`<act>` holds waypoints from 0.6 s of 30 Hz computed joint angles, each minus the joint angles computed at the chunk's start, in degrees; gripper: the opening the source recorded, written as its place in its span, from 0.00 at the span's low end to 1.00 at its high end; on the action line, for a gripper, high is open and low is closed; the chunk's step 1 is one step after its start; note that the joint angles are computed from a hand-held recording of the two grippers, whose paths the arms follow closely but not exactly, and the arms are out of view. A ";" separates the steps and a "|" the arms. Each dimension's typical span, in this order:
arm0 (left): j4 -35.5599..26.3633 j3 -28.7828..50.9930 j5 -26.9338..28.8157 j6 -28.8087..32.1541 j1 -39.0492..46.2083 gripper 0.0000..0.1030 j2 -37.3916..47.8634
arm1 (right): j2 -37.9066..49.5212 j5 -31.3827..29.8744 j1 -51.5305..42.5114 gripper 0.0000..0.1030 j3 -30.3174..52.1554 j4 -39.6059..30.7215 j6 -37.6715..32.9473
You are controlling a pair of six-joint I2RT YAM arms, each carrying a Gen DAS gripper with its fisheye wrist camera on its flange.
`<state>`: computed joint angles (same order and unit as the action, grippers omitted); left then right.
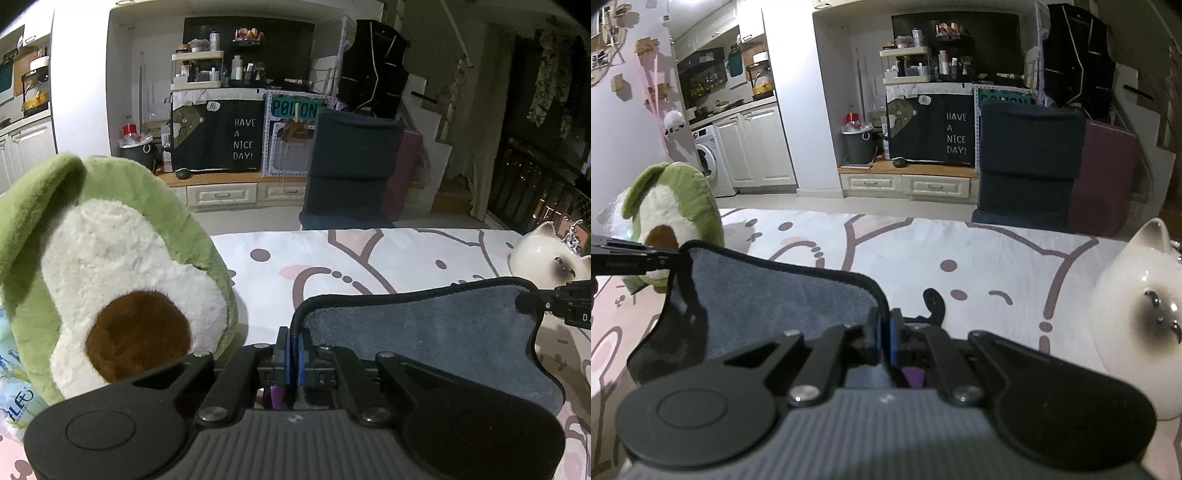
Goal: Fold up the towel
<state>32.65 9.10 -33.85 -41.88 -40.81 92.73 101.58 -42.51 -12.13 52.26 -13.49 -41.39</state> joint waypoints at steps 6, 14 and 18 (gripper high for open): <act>-0.45 1.41 1.63 -0.40 0.99 0.04 1.75 | 1.58 2.03 2.11 0.06 0.55 1.54 1.62; -7.29 5.45 3.08 -2.37 3.02 0.40 3.50 | 2.96 1.99 2.86 0.39 2.01 0.44 3.12; -10.89 6.72 3.98 -3.51 2.67 0.76 3.93 | 2.95 2.59 2.82 0.75 3.00 -2.76 3.31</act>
<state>21.75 15.82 -29.87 -45.38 -38.15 96.66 104.53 -39.91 -9.31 55.26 -16.25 -38.08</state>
